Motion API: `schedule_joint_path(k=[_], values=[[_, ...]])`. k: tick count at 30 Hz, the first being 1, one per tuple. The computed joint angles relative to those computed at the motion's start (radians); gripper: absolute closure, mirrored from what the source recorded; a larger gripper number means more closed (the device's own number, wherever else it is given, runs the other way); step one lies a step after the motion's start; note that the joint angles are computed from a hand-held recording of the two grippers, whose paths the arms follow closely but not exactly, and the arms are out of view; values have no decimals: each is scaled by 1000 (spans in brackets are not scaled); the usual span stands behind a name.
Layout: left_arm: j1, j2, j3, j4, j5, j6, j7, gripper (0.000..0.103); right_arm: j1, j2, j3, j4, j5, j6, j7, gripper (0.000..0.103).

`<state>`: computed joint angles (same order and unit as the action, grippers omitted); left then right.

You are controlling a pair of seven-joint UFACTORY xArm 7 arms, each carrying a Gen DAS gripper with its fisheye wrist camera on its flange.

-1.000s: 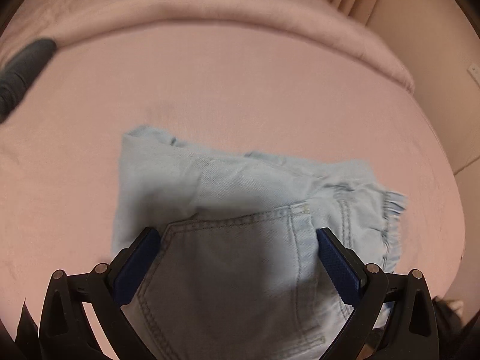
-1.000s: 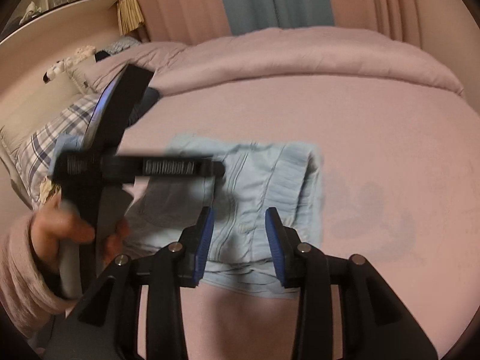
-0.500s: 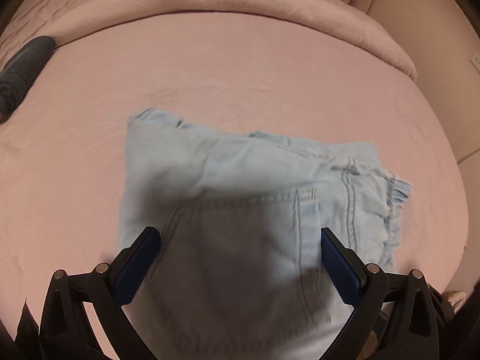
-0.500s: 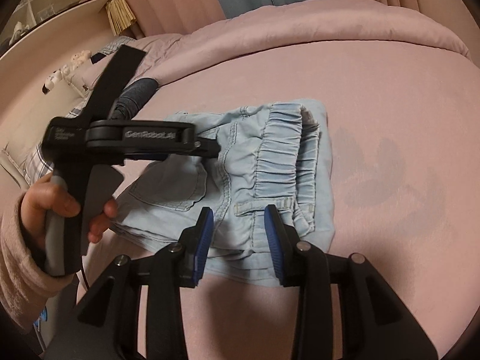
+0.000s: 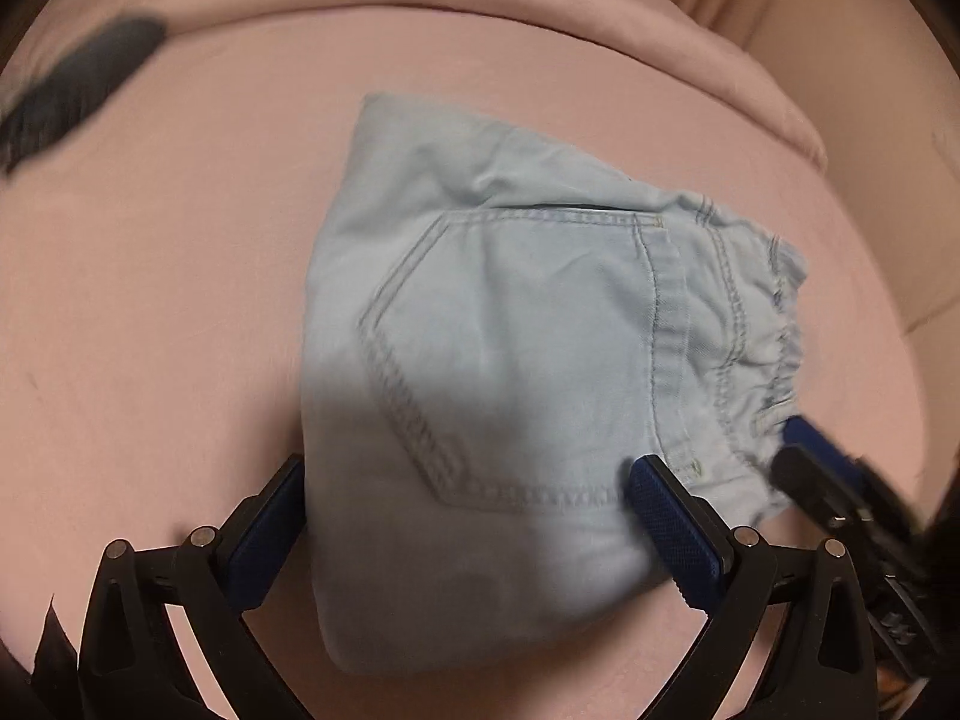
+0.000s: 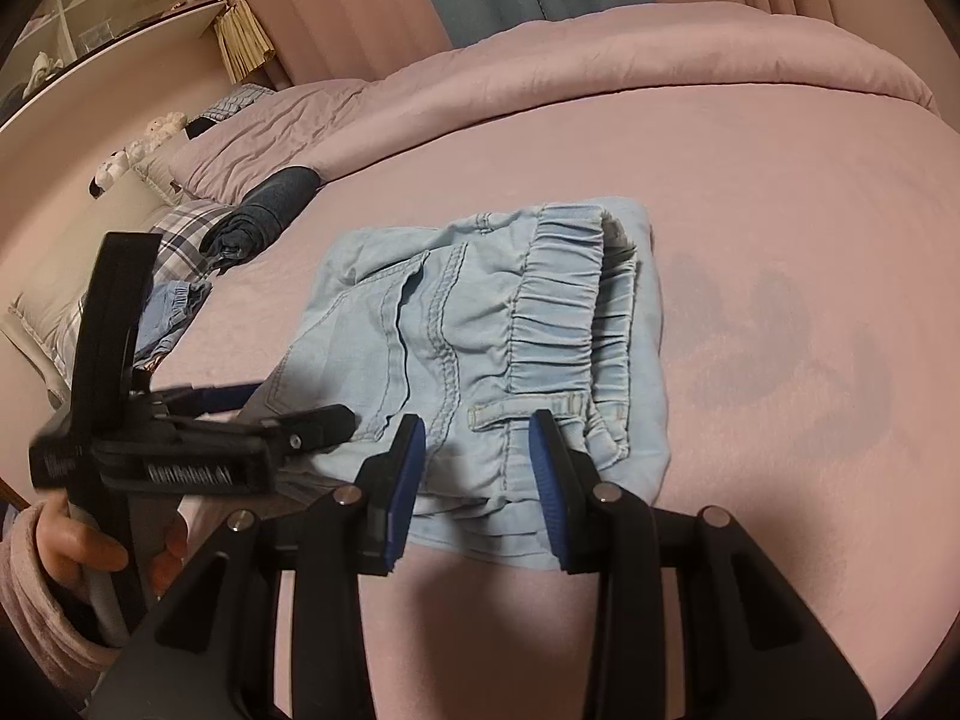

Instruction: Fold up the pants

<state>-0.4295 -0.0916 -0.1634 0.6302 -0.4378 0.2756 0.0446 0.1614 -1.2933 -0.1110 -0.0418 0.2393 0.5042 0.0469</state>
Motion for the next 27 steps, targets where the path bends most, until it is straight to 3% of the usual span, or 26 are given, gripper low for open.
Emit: schedule_joint_path(k=[1,3,4,7,12,18,20,23,27], values=[[17,-25,-18,-19,-58,-1,48,1,-3,10,-5,6,-2,0,-5,67],[-39,-78,37,-65,-138,-5,114,1,-10,27,-18,27,4,13,-5,67],[-74,-109,79,-85,-230,7,190,1,-24,9,-16,37,10,42,11,65],[-104,-178,148,-121,-402,53,332,1,-61,-101,-32,33,25,90,24,46],[-102,-214,203,-126,-626,142,468,1,-66,-144,-44,50,44,107,22,44],[-30,-188,208,-101,-746,252,558,1,34,-39,-27,85,80,68,22,41],[-1,-171,202,-89,-771,270,578,1,58,-1,-28,104,84,62,15,35],[45,-160,187,-74,-795,286,597,1,116,94,-91,154,122,29,-28,28],[102,-164,169,-77,-823,323,649,1,200,286,-182,275,189,-1,-128,26]])
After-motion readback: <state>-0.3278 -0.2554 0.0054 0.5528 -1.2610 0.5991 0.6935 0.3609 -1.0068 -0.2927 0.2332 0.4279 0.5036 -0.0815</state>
